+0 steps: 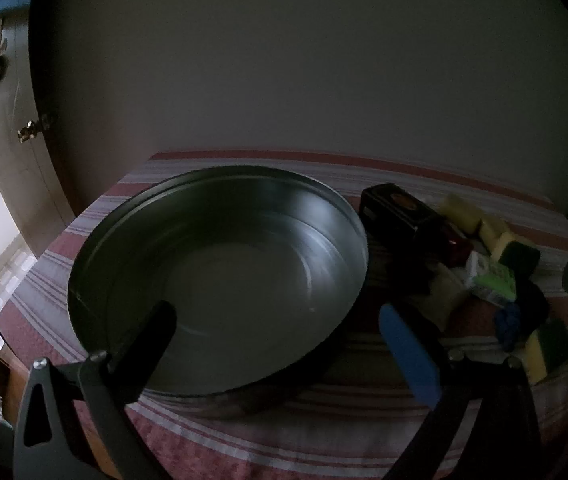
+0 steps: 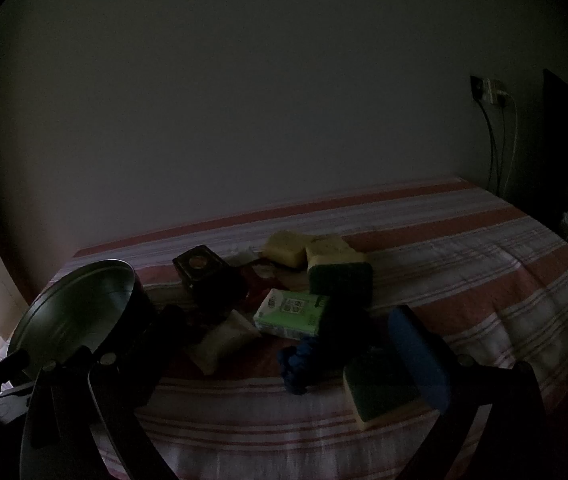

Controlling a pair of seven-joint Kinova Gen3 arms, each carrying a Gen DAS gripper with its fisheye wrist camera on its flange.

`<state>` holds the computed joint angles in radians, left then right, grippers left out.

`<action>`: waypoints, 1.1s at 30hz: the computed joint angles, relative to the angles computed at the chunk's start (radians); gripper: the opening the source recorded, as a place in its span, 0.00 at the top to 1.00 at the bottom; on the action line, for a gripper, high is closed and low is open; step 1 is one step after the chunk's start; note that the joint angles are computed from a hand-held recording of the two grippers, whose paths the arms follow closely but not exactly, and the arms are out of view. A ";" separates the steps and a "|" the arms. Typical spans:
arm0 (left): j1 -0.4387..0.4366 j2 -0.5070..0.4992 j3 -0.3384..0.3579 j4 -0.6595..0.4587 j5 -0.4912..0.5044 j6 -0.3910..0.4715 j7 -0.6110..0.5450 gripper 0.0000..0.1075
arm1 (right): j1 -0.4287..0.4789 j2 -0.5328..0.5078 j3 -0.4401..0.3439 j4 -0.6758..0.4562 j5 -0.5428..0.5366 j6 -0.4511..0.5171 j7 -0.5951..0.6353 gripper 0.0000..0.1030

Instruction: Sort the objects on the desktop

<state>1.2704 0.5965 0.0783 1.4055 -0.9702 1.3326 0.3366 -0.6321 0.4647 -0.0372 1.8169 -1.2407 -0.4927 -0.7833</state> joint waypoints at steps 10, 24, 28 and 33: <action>0.006 0.018 -0.006 -0.030 0.004 0.007 -0.014 0.04 | 0.005 -0.003 -0.001 0.006 -0.001 0.004 -0.005 0.00; 0.014 0.030 -0.018 -0.045 0.015 0.007 -0.017 0.04 | 0.007 -0.003 -0.004 0.009 0.002 0.001 -0.014 0.00; 0.014 0.028 -0.018 -0.040 0.016 0.003 -0.014 0.04 | 0.007 -0.003 -0.004 0.011 0.005 -0.001 -0.019 0.00; 0.013 0.032 -0.017 -0.046 0.016 0.001 -0.017 0.04 | 0.006 -0.004 0.001 0.012 -0.003 -0.001 -0.012 0.00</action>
